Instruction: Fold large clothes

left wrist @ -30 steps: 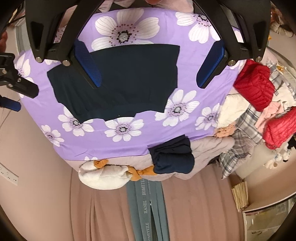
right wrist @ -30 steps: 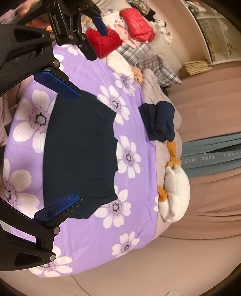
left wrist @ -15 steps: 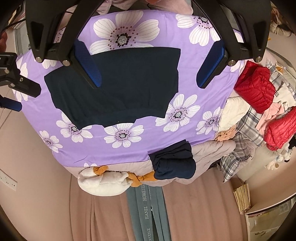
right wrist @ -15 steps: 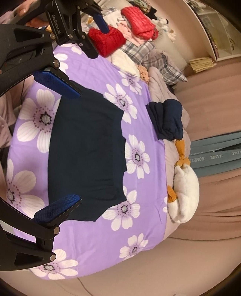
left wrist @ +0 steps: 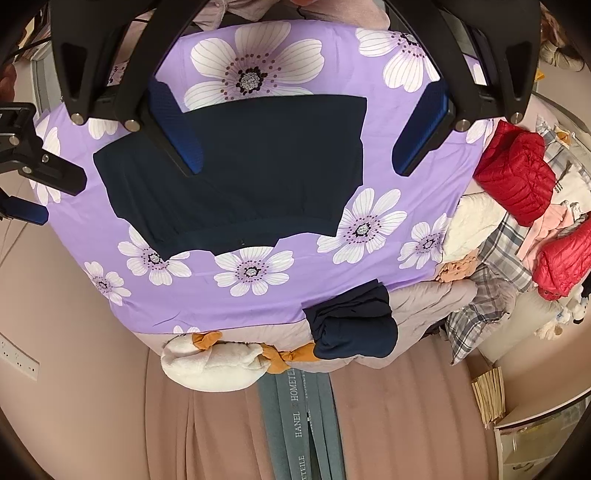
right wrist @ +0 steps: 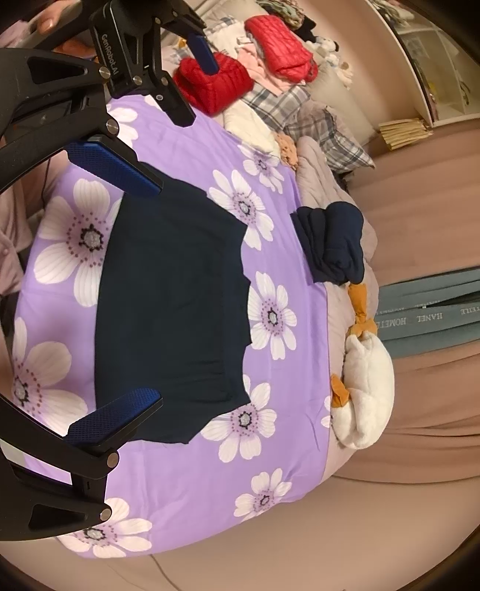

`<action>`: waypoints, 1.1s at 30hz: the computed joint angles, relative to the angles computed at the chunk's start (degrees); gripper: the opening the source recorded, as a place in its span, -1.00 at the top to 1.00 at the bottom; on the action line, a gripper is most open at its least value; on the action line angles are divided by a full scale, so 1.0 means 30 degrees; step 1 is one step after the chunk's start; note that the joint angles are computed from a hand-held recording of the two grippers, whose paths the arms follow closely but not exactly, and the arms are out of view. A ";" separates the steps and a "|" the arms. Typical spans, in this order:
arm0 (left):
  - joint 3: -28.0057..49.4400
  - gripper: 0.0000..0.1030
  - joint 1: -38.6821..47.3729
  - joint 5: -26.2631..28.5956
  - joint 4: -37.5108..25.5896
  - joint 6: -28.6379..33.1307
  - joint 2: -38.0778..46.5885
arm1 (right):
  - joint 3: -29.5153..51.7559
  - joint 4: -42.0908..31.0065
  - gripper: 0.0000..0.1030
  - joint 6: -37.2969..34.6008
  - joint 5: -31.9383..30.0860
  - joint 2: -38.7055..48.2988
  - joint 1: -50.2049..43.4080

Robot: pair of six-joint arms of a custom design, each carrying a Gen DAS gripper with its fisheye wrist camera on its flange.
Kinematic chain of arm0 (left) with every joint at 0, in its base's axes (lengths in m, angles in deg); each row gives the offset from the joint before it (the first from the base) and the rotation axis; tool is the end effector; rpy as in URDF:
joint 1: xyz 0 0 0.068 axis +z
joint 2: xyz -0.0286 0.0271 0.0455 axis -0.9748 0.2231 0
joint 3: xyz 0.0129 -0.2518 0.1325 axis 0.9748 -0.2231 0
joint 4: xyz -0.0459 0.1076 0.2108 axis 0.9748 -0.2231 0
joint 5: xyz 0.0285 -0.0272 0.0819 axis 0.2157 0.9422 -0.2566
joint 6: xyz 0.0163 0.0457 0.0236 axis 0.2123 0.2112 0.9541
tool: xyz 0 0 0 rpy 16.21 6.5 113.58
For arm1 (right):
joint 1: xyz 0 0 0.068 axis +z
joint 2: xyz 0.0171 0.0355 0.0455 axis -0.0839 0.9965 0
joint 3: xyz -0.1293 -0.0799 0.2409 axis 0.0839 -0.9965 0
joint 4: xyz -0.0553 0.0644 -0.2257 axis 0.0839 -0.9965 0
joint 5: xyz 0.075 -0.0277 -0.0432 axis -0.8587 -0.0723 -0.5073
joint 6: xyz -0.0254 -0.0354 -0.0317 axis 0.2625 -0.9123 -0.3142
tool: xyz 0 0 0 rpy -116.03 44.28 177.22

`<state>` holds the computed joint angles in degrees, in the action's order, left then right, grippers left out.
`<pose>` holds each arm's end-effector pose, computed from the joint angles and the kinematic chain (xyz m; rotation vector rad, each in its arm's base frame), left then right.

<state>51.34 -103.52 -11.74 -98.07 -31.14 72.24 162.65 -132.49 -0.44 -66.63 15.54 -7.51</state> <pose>0.2827 -0.1386 0.4722 0.6237 2.2539 -0.1290 0.1956 -0.0104 0.4672 0.3708 2.3252 0.0608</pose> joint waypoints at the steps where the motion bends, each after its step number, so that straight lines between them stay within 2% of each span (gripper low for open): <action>1: 0.0006 -0.99 -0.0003 -0.0012 0.0008 -0.0014 0.0005 | 0.0038 -0.0008 -0.98 -0.0015 0.0035 0.0033 0.0021; 33: 0.0486 -0.99 -0.0252 -0.0011 -0.0285 -0.0074 0.0292 | 0.0164 -0.0046 -0.98 0.0164 0.0180 0.0176 0.0427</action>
<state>52.80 -104.28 -11.77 -98.93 -31.36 73.11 163.14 -132.62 0.05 -66.09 16.07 -6.23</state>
